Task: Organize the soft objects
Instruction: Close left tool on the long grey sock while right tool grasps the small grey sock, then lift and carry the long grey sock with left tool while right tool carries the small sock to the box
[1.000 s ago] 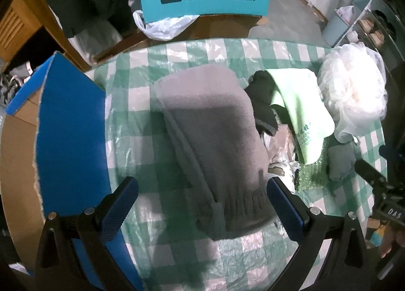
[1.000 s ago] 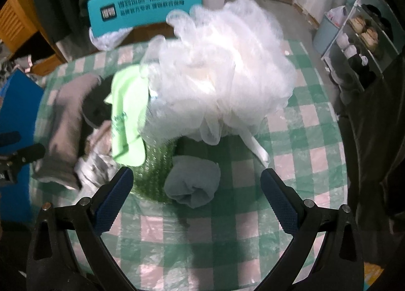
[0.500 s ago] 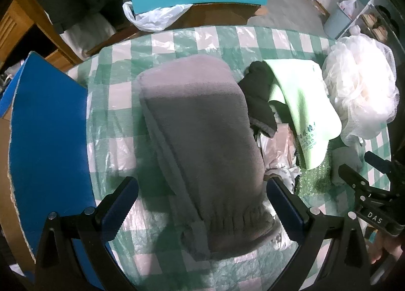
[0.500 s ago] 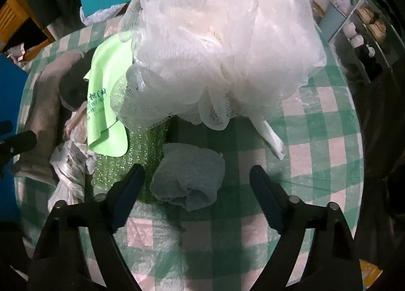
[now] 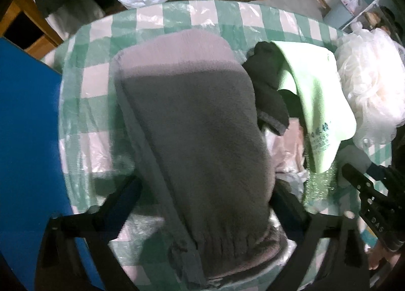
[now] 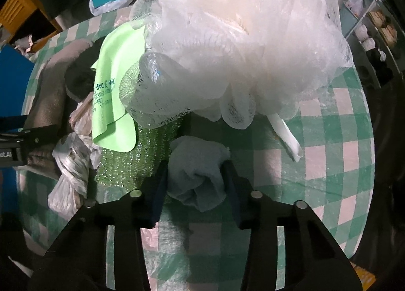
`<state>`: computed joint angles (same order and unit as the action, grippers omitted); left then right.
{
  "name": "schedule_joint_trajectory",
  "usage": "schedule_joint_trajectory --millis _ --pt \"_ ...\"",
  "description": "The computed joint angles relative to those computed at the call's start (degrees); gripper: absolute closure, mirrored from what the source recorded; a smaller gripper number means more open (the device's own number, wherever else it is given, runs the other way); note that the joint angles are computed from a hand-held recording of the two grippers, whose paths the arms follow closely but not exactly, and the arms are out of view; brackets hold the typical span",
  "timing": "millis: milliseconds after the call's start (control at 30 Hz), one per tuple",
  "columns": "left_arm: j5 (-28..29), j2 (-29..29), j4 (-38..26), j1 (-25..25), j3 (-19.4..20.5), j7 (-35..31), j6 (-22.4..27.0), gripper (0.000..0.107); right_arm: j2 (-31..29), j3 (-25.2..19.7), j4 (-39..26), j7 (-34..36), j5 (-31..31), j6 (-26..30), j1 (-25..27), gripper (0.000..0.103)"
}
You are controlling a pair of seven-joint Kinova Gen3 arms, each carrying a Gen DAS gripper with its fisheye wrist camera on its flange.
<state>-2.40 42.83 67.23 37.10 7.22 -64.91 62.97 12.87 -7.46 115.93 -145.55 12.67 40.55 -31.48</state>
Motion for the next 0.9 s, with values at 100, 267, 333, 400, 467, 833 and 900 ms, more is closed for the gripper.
schedule_joint_trajectory --millis 100,267,333,400,467,833,900 --pt "0.8 -1.0 2.1 -1.3 0.5 -1.2 -2.4 0.025 -0.9 -0.2 0.1 0.0 -0.2 0.4 0.0 0.068" --pt "0.8 -3.1 4.7 -1.7 0.9 -3.6 -4.3 0.052 -0.3 -0.5 -1.4 -0.7 0.6 1.4 -0.8 0.071" --pt "0.8 -4.2 5.7 -1.5 0.9 -3.5 -4.9 0.06 0.0 -0.5 -2.1 -1.1 1.0 1.9 -1.3 0.071" --pt "0.9 -5.0 6.7 -1.9 1.2 -4.2 -5.5 0.067 -0.5 -0.6 -2.4 -1.9 1.8 2.6 -2.0 0.071" --pt "0.9 -5.9 7.7 -2.1 1.2 -4.7 -6.0 0.076 -0.8 -0.7 -2.7 -2.5 2.4 3.2 -2.5 0.071" --pt "-4.4 -11.9 13.8 1.8 0.5 -2.9 -7.3 0.082 -3.3 -2.3 -4.8 -6.6 5.8 6.7 -4.7 0.071" --pt "-5.4 -12.9 14.5 2.0 0.7 -2.8 -7.5 0.083 -3.6 -2.6 -5.2 -7.2 6.6 7.5 -5.0 0.071"
